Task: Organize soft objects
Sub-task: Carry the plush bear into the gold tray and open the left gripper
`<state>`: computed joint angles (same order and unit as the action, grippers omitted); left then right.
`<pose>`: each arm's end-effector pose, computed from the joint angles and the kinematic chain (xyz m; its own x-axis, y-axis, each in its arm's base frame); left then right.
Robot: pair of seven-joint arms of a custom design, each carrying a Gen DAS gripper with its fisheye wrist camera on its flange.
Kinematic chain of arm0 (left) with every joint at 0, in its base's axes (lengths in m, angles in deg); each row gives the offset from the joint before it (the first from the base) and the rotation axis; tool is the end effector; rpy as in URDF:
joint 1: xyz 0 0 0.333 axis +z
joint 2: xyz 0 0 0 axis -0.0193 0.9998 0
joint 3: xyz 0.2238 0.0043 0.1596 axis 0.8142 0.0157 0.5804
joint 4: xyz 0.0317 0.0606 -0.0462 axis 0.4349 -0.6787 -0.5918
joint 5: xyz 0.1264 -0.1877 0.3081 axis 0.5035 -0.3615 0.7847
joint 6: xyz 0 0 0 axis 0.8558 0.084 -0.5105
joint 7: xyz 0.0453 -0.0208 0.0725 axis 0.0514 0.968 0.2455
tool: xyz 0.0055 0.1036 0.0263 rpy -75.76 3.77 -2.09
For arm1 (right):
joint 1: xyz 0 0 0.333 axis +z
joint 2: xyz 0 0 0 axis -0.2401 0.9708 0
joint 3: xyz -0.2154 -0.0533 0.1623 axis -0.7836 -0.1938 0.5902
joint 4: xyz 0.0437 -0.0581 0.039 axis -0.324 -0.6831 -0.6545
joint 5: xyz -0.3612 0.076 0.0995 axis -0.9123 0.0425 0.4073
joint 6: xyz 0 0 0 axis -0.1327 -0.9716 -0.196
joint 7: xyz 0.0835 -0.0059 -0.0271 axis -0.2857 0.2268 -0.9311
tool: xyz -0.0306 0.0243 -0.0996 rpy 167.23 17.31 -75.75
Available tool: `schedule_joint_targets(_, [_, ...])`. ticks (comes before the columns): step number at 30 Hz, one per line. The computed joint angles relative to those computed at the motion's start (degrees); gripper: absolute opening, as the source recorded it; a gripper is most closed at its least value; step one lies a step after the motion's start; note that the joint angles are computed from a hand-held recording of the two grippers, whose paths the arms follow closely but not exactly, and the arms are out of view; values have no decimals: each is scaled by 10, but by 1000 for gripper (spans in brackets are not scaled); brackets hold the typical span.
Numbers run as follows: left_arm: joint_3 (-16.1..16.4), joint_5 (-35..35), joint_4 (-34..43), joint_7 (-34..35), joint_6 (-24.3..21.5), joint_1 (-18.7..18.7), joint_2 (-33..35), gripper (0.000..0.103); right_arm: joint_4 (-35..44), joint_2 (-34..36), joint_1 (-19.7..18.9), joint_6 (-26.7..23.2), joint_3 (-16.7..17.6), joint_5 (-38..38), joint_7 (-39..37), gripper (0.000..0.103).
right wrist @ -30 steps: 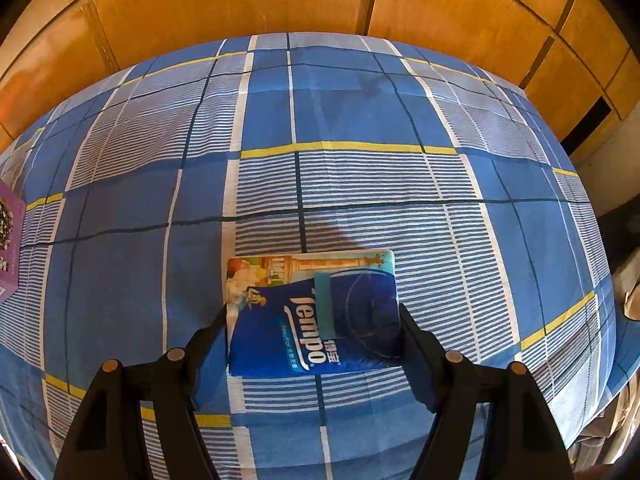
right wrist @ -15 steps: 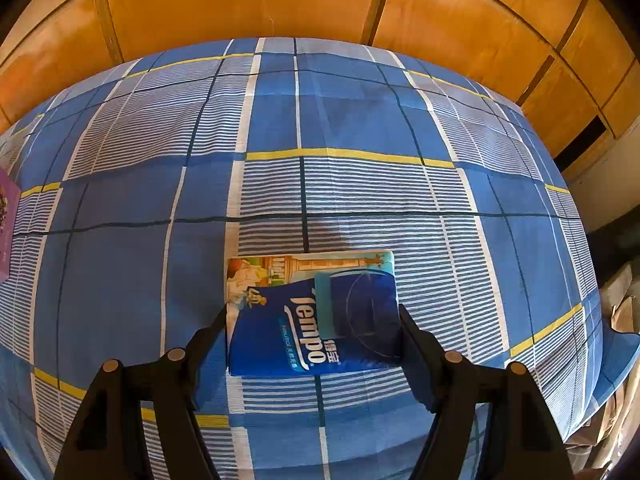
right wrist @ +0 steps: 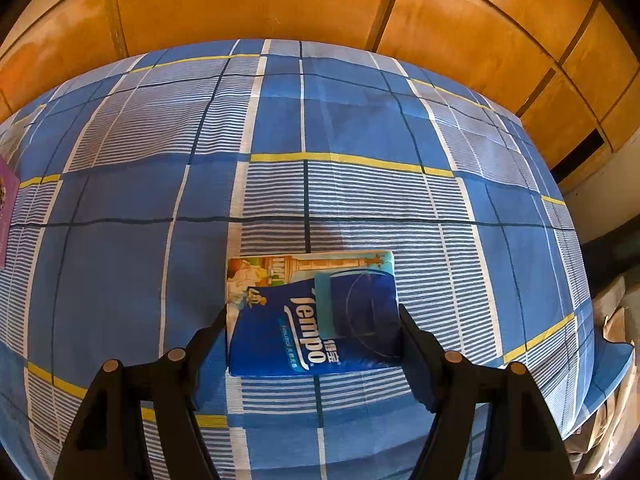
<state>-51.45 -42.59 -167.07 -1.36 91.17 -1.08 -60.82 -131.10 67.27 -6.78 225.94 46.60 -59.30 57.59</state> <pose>0.5246 -0.0570 0.4202 0.1799 -0.9599 0.2152 -0.7017 -0.2785 -0.6558 0.6095 -0.0004 0.3526 -0.3254 -0.9262 0.1905 -0.8903 0.2323 -0.3917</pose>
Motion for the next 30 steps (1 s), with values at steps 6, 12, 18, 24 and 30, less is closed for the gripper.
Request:
schedule_joint_targets(6, [-7, -124, 76, 110, -12, -26, 70, 42, -2, -3, 2, -3, 0, -6, 3, 74])
schedule_joint_targets(12, [-10, -23, 190, 56, -50, -21, 157, 47, -3, -5, 1, -5, 2, -6, 4, 74])
schedule_joint_targets(18, [-41, -75, 308, 72, -127, 16, 251, 56, -3, -6, 2, -7, 2, -10, 5, 74])
schedule_joint_targets(24, [-7, -2, 311, 4, -142, -8, 255, 81, -2, -6, 1, -7, 3, -10, 5, 74])
schedule_joint_targets(30, [34, 142, 233, -101, -103, -40, 187, 91, -3, -6, 1, -7, 3, -10, 4, 74])
